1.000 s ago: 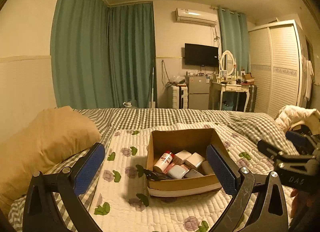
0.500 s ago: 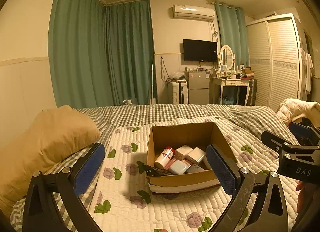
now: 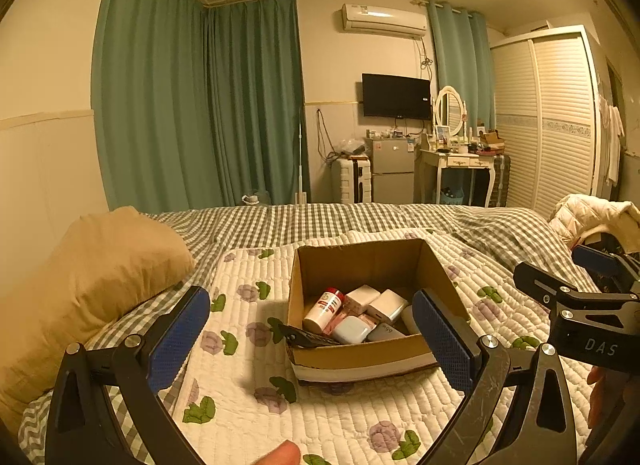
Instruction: Organize rigid objects
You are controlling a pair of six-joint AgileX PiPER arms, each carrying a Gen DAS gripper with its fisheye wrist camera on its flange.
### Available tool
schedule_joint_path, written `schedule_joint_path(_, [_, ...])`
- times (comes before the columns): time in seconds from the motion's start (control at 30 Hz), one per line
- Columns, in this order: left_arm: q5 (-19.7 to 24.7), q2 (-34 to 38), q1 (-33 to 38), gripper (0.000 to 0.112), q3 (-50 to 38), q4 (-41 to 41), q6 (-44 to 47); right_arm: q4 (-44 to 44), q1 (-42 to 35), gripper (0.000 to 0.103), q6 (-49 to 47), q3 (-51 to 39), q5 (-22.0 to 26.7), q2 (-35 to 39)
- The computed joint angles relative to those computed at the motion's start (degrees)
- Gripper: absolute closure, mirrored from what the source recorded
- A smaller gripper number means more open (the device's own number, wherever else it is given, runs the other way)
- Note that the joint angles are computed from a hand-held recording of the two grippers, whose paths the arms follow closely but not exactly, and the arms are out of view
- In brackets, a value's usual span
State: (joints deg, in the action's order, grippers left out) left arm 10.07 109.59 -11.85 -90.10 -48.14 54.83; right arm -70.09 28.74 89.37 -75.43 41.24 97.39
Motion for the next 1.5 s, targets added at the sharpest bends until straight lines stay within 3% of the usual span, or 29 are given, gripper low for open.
schedule_joint_path(0.87, [0.69, -0.06, 0.22, 0.009, 0.20, -0.44, 0.34, 1.20, -0.17, 0.000, -0.75, -0.32, -0.16, 0.66])
schedule_joint_path(1.5, [1.50, -0.06, -0.03, 0.009, 0.08, 5.26, -5.05, 3.06, -0.55, 0.000, -1.97, -1.03, -0.28, 1.43])
